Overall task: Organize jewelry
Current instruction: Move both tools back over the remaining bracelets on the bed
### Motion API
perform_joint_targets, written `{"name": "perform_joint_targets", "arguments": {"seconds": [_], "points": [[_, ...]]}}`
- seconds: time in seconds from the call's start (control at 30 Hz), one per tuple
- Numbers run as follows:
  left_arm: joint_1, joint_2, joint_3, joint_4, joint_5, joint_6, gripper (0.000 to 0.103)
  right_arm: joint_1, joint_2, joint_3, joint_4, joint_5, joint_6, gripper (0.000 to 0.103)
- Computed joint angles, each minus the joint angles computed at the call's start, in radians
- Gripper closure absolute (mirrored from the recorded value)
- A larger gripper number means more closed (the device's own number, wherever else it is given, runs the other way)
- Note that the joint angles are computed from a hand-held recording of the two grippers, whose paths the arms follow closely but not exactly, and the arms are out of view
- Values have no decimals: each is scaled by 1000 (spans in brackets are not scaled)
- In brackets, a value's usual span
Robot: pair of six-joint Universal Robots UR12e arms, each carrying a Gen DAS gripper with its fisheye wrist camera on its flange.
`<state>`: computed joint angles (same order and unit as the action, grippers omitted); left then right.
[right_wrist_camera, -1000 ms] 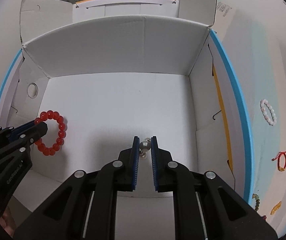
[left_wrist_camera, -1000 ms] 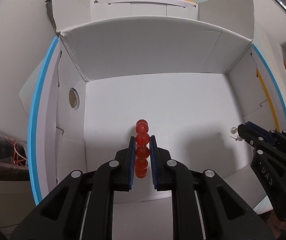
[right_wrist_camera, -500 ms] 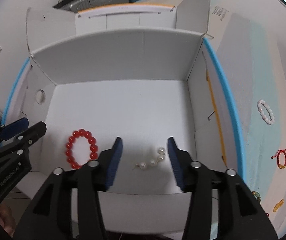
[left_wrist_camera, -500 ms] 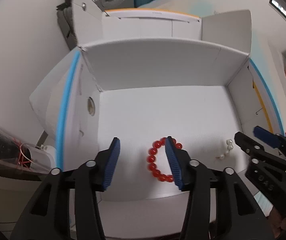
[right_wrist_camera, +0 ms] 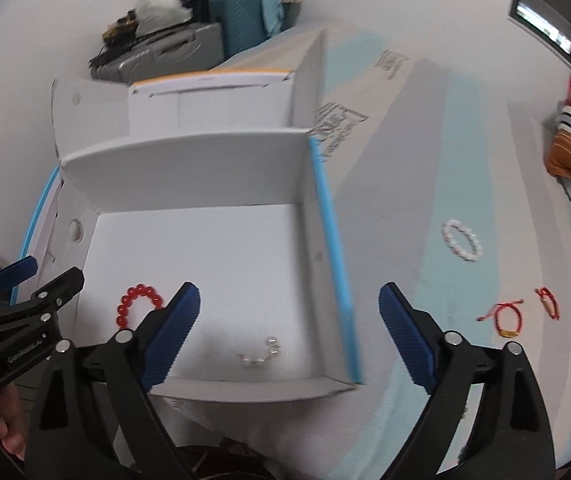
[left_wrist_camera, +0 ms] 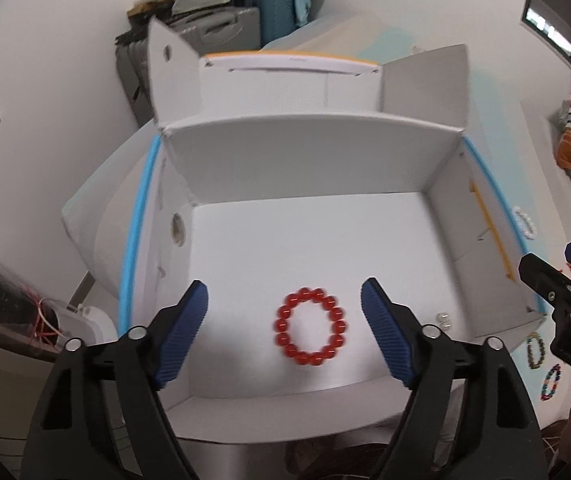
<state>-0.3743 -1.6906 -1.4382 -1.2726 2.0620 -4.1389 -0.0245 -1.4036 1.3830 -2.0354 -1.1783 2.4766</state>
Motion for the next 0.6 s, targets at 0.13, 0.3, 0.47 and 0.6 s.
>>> {"name": "perform_joint_targets", "arguments": {"seconds": [0.13,0.3,0.47,0.6], "points": [[-22,-32,41,24,24,23,12,-38,1,-4,-13,30,0,10],[-52,-85,107,66,41,68,6,-86,3,-9,-22,48,2,8],[-79,-145,176,111,31,128,6,-135,13,-15,-65,39,24,8],[-99,-190,223,150,17,181,6,-173,25,-24,-73,37,35,8]]}}
